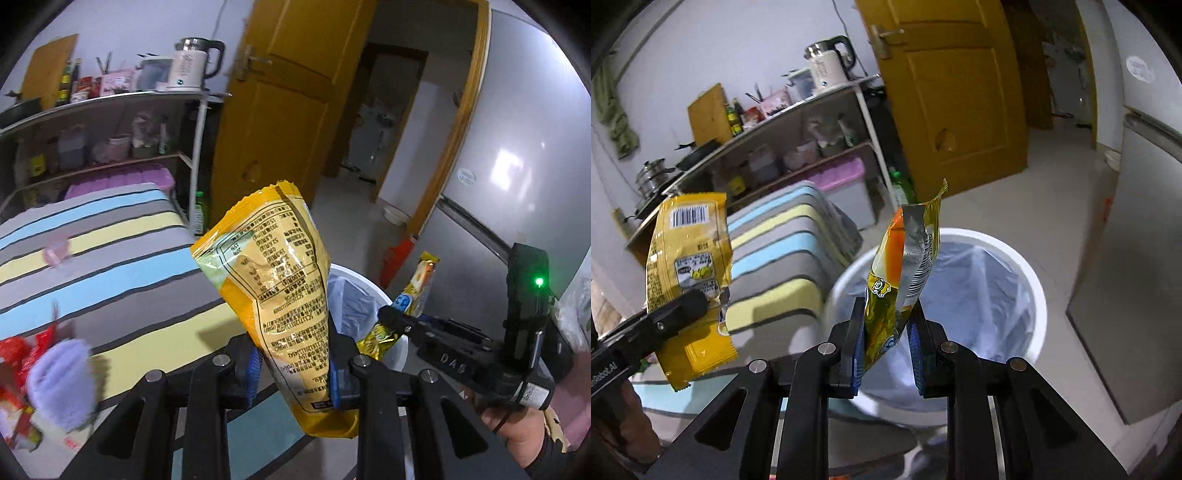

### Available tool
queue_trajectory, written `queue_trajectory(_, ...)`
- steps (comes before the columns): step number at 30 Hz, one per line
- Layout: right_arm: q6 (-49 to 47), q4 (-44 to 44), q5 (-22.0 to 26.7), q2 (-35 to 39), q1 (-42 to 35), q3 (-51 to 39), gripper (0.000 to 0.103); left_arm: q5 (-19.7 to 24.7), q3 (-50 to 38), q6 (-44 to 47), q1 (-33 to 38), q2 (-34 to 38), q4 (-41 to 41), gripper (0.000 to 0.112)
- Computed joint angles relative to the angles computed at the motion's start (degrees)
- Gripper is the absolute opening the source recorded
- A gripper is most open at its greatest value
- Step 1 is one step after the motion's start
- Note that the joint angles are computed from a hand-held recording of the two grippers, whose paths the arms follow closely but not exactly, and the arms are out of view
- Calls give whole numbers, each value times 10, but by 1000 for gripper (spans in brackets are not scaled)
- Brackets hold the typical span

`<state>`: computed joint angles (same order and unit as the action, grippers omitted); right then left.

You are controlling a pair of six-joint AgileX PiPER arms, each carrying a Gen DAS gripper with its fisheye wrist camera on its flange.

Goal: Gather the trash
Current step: 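Open both grippers to drop the bags into the bin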

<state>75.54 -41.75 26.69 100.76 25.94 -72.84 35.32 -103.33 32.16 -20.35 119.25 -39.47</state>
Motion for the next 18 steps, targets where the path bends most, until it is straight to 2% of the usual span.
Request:
queue_trajectory(7,-63,55,-20,29,-44,-1,22,42,-123,-53,-27,91,44,29)
queue_trajectory(10,-115,97,-26,43,-62,-7,24,52,-154,-72,-35,115,58,36)
queue_trajectory(11,-116,98,-30,42,-64,0,25,68,-185,-79,-32,134,62,40)
queue_trajectory(13,-128,108,-29,48,-67,-2,26,75,-196,-80,-31,145,60,40)
queue_trajectory(14,-129,108,-29,49,-68,-1,27,75,-199,-82,-31,148,62,41)
queue_trajectory(17,-124,108,-33,49,-70,5,46,74,-193,-82,-27,148,58,44)
queue_trajectory(18,-119,106,-39,47,-70,12,48,70,-184,-81,-26,143,55,44)
